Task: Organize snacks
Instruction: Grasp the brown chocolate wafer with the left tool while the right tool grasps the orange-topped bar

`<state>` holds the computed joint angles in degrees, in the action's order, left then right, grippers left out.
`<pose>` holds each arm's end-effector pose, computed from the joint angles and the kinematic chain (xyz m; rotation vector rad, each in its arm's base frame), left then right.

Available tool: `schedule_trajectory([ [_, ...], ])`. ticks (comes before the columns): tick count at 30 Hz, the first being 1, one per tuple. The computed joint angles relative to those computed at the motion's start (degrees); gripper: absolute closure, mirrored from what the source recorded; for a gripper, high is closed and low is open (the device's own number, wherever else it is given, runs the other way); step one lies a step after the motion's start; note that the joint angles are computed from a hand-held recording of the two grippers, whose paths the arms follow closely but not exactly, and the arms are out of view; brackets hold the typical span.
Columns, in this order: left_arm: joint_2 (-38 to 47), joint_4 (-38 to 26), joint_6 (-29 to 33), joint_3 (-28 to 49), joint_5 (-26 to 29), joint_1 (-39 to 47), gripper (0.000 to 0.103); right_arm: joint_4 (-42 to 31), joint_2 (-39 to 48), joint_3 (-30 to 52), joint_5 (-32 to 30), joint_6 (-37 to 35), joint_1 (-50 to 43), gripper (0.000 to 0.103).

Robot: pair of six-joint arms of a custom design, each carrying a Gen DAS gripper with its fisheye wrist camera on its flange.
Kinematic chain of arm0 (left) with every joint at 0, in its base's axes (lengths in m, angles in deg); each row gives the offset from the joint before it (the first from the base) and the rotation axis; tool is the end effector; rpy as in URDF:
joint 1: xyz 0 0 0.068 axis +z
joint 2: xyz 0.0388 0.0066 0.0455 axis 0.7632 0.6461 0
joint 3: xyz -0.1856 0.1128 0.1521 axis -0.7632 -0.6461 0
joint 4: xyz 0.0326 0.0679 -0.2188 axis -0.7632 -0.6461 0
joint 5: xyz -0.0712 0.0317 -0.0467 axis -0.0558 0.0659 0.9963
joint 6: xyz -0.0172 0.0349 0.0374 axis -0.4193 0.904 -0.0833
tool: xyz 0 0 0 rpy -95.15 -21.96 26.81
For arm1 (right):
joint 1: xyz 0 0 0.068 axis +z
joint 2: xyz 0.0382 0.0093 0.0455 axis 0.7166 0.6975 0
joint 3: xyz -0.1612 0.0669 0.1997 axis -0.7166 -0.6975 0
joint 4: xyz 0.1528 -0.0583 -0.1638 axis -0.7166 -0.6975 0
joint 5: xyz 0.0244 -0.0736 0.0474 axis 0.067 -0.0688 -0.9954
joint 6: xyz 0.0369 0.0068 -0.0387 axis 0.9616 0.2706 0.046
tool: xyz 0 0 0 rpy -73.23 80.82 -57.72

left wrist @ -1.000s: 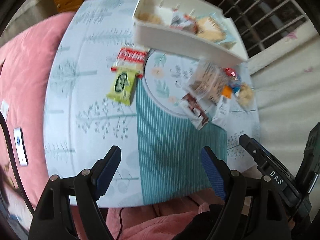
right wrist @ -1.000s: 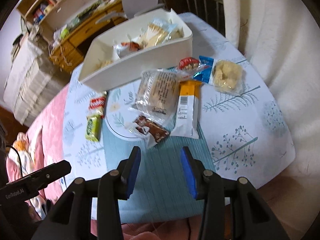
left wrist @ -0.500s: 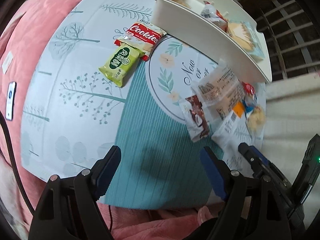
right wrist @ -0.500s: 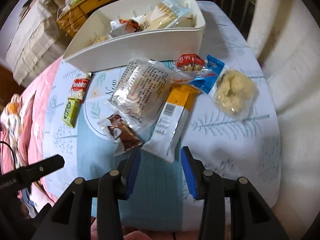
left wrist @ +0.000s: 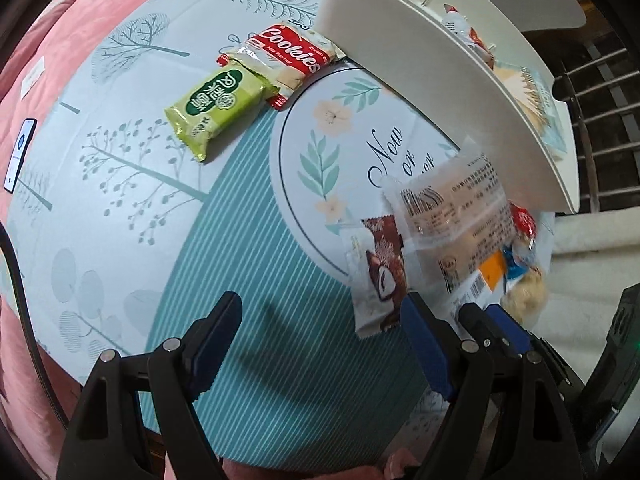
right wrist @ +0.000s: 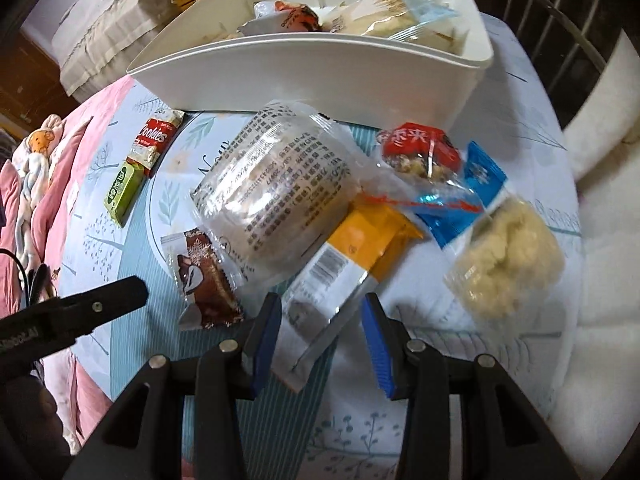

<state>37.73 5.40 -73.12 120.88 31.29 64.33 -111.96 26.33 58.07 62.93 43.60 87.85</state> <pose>0.1673 0.0334 0.1952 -0.4719 2.9901 -0.4144 0.1536 0.1373 0.1967 -0.0565 2.9131 0.2259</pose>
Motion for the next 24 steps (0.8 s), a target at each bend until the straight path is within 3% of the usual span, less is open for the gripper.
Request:
schedule_trajectory([
  [9,3.13,6.52,-8.32,-1.37,-3.11,-8.19,0.023,2.82,1.89,-0.89,-0.80,-4.35,-3.25,0.059],
  [16,7.66,8.70,-12.27,-0.31,-5.01,-14.18,0.028,3.79,4.16,-0.29,-0.72,-5.77,-4.34,0.051],
  [24,11.42,12.29,-17.83,-0.35,-5.61,-20.16,0.032,3.72,6.35,0.46,-0.27,-8.04,-5.03,0.049],
])
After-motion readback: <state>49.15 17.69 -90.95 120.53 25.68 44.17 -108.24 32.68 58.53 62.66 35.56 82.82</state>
